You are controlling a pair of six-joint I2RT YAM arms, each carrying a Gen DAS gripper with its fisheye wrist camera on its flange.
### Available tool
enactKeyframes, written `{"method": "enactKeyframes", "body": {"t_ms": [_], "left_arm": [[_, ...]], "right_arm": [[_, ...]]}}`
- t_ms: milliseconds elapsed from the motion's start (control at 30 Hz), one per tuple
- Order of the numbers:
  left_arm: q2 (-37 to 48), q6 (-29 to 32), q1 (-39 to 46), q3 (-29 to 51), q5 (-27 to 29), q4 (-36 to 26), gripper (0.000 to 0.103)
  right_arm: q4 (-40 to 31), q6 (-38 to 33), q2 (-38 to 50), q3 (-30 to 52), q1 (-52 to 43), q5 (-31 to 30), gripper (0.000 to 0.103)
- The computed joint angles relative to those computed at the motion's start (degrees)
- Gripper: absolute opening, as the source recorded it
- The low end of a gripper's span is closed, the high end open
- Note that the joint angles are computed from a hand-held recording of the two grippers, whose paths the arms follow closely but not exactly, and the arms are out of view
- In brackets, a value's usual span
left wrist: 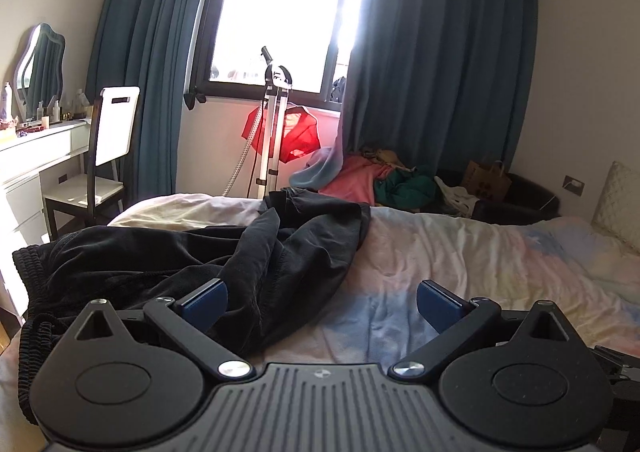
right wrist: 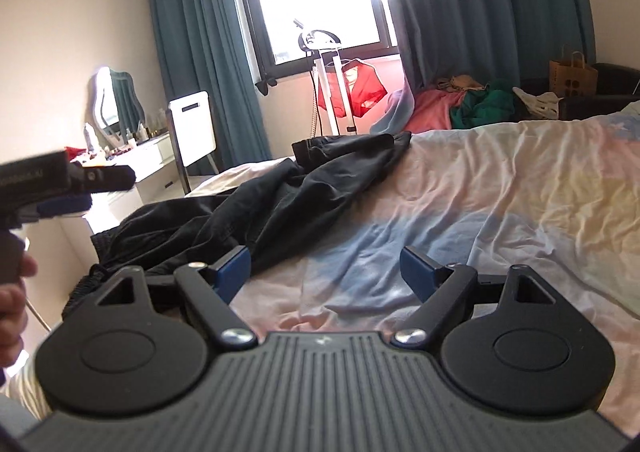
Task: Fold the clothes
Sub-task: 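Release the cuffs and withdraw both grippers from the sweatpants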
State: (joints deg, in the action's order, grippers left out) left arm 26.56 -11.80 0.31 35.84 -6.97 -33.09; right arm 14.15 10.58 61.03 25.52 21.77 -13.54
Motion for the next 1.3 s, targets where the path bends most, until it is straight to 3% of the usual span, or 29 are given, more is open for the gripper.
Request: {"method": "enactKeyframes", "body": {"t_ms": [100,200,300,367,467,567,633,900,967,1000,1033,1067,1133,1167,1300], "left_arm": [[2.46,2.14,4.04,-3.51,4.54,5.89,0.102],[11.57,6.22,11.52,-7.49,14.66,17.07,0.100],[28.81,9.31,15.29,-6.35,14.75,28.56,0.097],[41.21,8.71,19.13,-2.50,18.06,36.21,0.096],[57.71,4.90,22.95,7.72,21.19,41.59,0.096],[71.22,2.13,23.82,20.71,20.36,43.35,0.095],[79.20,3.40,23.12,29.93,18.46,42.60,0.094],[106.11,1.21,20.33,65.68,13.15,27.32,0.074],[109.39,1.40,19.47,70.66,9.78,24.21,0.045],[110.91,1.53,19.04,73.03,7.98,22.68,0.035],[111.02,1.91,18.85,73.30,7.67,22.47,0.016],[110.39,2.37,18.73,71.97,7.74,23.88,0.016],[103.90,6.39,17.91,62.05,9.90,30.88,0.013],[100.53,8.54,17.45,56.95,11.19,34.76,0.005],[85.38,14.94,15.21,37.44,17.69,45.03,0.005]], "right_arm": [[-1.53,1.51,-1.13,-0.27,-0.34,0.12,0.084],[-3.35,1.26,-1.84,-0.46,-0.24,2.06,0.084],[-4.23,2.31,-1.13,-0.17,-1.08,3.24,0.084],[-3.99,3.44,-0.18,-0.07,-2.07,3.13,0.084],[-3.03,5.26,3.56,1.25,-2.93,2.53,0.084],[-1.21,5.31,10.08,3.69,-2.65,1.21,0.084],[-0.91,4.79,14.69,5.92,-1.97,0.95,0.084],[1.36,2.45,33.03,14.22,-1.30,-2.14,0.084],[0.66,1.84,37.20,16.90,-1.26,-3.66,0.084],[0.59,1.72,38.61,17.82,-1.28,-4.54,0.084],[0.63,1.71,39.82,18.54,-1.30,-5.29,0.083],[0.91,1.89,40.54,18.84,-1.26,-5.74,0.083],[1.18,1.98,41.07,19.09,-1.25,-6.16,0.083],[1.41,2.05,41.06,19.06,-1.32,-6.26,0.083],[3.83,3.59,38.92,17.14,-2.52,-6.23,0.083]]}}
